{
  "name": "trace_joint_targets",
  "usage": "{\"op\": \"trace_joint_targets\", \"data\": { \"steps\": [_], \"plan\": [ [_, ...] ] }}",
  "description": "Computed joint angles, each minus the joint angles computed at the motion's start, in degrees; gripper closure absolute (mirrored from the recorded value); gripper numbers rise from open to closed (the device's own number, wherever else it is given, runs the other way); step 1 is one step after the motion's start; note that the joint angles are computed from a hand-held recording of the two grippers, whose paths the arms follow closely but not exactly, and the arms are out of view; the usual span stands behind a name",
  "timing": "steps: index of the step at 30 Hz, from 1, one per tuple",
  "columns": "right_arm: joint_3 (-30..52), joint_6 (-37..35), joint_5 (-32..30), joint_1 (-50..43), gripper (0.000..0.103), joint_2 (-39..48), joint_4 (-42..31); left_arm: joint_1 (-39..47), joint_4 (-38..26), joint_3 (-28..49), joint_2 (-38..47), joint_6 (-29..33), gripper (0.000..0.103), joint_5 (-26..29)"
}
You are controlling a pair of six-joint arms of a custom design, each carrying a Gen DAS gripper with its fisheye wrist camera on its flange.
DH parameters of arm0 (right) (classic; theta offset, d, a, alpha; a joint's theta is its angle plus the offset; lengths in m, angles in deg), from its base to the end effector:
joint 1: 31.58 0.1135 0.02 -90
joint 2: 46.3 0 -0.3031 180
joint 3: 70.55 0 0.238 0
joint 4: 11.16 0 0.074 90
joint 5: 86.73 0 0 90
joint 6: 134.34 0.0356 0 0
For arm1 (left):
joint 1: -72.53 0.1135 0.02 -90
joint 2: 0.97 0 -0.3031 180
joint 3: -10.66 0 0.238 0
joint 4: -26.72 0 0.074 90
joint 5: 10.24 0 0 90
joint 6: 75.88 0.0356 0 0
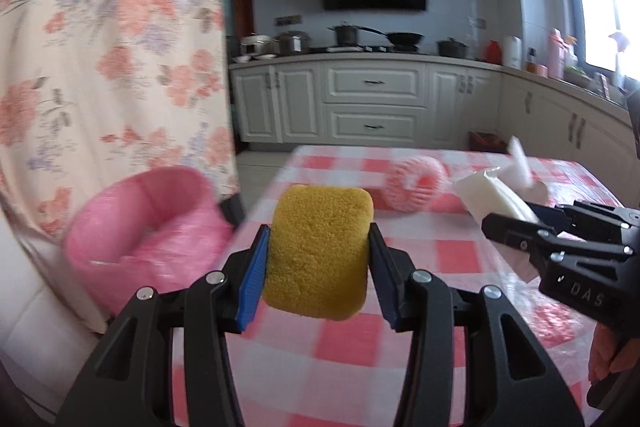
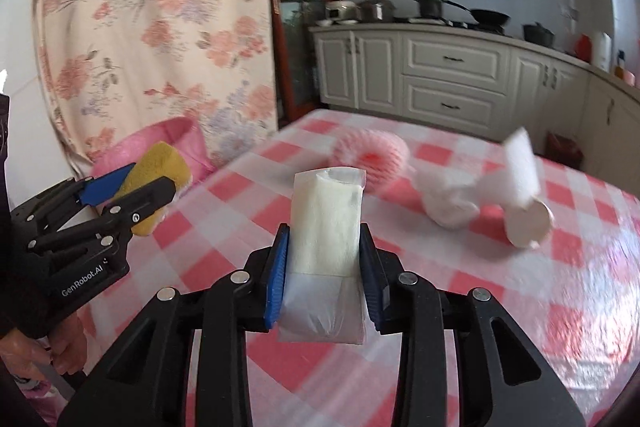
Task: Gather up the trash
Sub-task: 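Carry the sponge and tissue packet over the wastebasket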
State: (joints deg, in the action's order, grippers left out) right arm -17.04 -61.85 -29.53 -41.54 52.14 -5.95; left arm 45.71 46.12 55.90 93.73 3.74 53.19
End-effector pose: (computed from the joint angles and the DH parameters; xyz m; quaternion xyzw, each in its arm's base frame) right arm 0.3115 -0.0351 0.1788 -0.1769 0.8587 0.1515 0.4566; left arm 0.2670 -0.1171 0.1817 0.0069 0.8509 0.0336 0.5243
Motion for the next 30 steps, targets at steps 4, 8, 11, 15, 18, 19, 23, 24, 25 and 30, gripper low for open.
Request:
{"op": "trace_joint_targets", "data": {
  "steps": [4,8,11,15,18,19,23,24,25,30],
  "plan": [
    [1.45,1.90,1.55,6.53,0.069,-1.07,0.35,5.57,0.45,-3.05,-5.02,1.40,0.057,0.74],
    [3.24,3.88,3.18,12.75,0.069,-0.86,0.74,12.71,0.38,-4.81,-8.98,3.59,0.057,3.66],
    [6.23,5.44,4.43,17.46,0.069,0.59,0.37,16.79,0.76,-5.25,-9.69,4.84,0.057,5.51],
    [10.68,7.18,5.81,22.23,0.069,3.16,-0.66,22.78,1.41,-5.26,-9.85,6.66,0.057,8.39],
    [13.82,8.05,6.59,25.38,0.069,5.15,-1.51,26.74,1.94,-4.54,-8.88,7.91,0.057,10.62],
    [15.17,8.20,6.84,26.54,0.069,5.99,-2.01,28.55,2.15,-3.97,-8.10,8.53,0.057,11.92],
    [19.66,8.07,7.25,29.74,0.069,8.82,-3.71,33.61,2.36,-0.95,-4.41,10.09,0.057,15.87],
    [21.12,8.19,7.18,30.40,0.069,9.70,-4.33,34.45,2.42,-0.21,-3.50,10.31,0.057,16.09],
    [22.44,8.27,6.92,30.83,0.069,10.58,-4.78,35.18,2.45,0.38,-2.83,10.47,0.057,16.44],
    [30.09,9.27,6.96,32.48,0.069,15.81,-8.09,39.89,2.80,4.50,1.78,10.88,0.057,18.98]
  ]
}}
